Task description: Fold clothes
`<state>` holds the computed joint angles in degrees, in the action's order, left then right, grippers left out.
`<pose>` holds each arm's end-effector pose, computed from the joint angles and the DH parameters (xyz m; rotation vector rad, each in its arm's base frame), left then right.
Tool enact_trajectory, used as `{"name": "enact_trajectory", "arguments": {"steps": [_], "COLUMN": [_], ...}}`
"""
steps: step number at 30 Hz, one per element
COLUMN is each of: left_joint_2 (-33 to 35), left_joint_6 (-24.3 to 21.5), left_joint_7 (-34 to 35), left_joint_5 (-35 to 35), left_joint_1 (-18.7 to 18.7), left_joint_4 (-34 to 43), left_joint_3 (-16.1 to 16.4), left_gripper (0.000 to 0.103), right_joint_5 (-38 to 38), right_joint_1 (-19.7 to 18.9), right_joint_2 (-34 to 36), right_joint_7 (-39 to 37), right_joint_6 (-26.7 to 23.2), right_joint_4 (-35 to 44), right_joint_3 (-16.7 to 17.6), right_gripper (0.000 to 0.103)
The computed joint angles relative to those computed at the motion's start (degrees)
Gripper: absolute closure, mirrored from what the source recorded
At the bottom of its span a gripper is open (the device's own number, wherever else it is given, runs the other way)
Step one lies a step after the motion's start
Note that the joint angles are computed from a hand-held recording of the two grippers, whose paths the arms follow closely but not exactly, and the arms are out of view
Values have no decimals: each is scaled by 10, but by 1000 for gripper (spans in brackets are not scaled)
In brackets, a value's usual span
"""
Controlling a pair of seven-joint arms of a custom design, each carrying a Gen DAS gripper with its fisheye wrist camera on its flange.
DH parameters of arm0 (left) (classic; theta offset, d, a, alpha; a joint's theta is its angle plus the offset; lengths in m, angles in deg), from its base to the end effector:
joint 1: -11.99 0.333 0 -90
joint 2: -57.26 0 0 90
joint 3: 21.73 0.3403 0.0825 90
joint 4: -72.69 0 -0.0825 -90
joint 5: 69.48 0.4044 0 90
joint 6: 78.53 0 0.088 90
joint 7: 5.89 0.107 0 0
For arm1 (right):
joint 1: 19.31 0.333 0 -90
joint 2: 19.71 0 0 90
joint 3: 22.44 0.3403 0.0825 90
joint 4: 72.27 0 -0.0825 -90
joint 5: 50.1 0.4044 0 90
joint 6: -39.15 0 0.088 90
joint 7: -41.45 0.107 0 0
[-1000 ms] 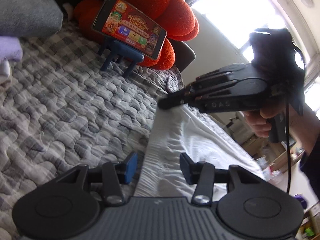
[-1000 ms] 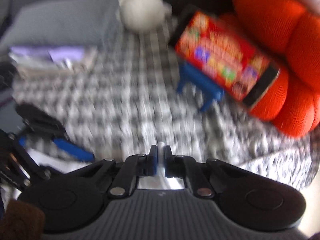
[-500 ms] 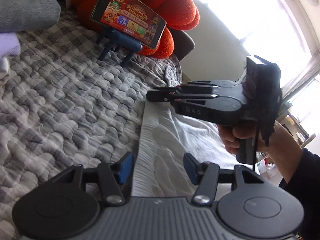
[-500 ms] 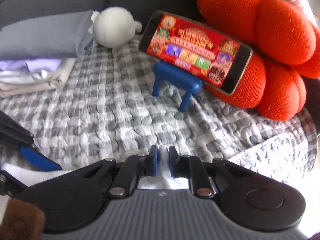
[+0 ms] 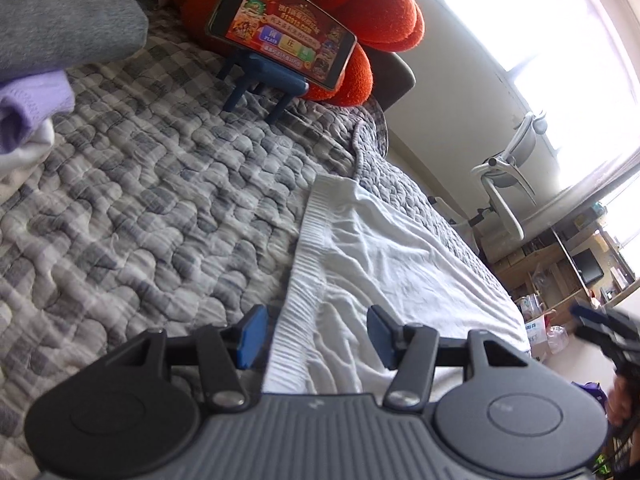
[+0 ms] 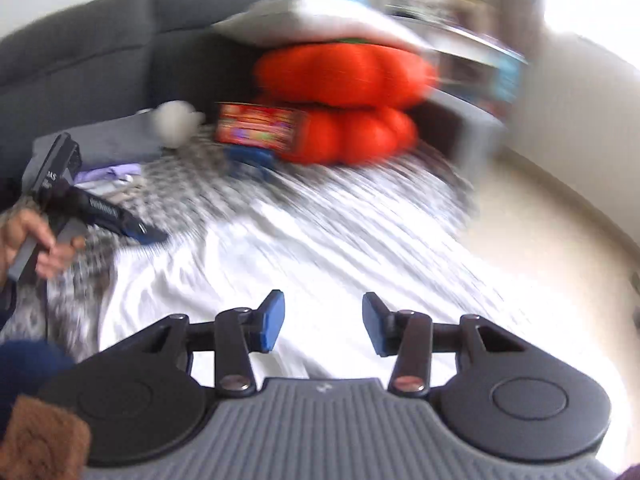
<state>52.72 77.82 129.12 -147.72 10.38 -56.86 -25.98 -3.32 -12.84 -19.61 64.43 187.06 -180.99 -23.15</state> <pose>0.5483 -0.0197 0.4442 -2.2028 1.6804 -1.3949 0.6246 0.0500 0.5879 -2.0918 0.9538 -0.5629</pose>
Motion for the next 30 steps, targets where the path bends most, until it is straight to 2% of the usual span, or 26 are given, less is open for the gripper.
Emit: {"name": "enact_trajectory", "arguments": {"steps": [2,6,11,16,18,20,23,24,26,30], "left_joint_2": [-17,-63,-120,-150,-148,-146,-136,-131,-120,-97], "left_joint_6": [5,36,84,109,106,108,127,125,132,159], "left_joint_7": [-36,-81,-186,-240,-254,-261,-331,-341,-349,-367], "left_joint_5": [32,59,102,146,150,146,208,216,222,240], "left_joint_1": [-2,-20,-45,-70,-86,-106,-103,-108,-122,-145], "left_joint_4": [-13,-56,-117,-147,-145,-141,-141,-138,-134,-129], "left_joint_3": [-4,-3,2,10,20,32,19,23,35,51], "left_gripper": [46,45,48,47,47,43,39,39,40,46], "right_joint_5": [-5,-86,-122,-75,-46,5,95,130,196,294], "right_joint_1": [-18,-69,-113,-96,-79,-42,0,13,29,34], "right_joint_2": [-61,-176,-290,-337,-344,-349,-352,-350,-344,-308], "right_joint_7": [8,120,226,298,305,284,251,237,212,193], "right_joint_6": [36,82,131,166,168,171,178,181,186,182], "right_joint_4": [-76,-219,-362,-441,-454,-457,-455,-453,-445,-425], "right_joint_3": [-19,-48,-76,-126,-162,-211,-270,-287,-310,-325], "right_gripper": [56,56,56,56,56,56,56,56,56,57]}}
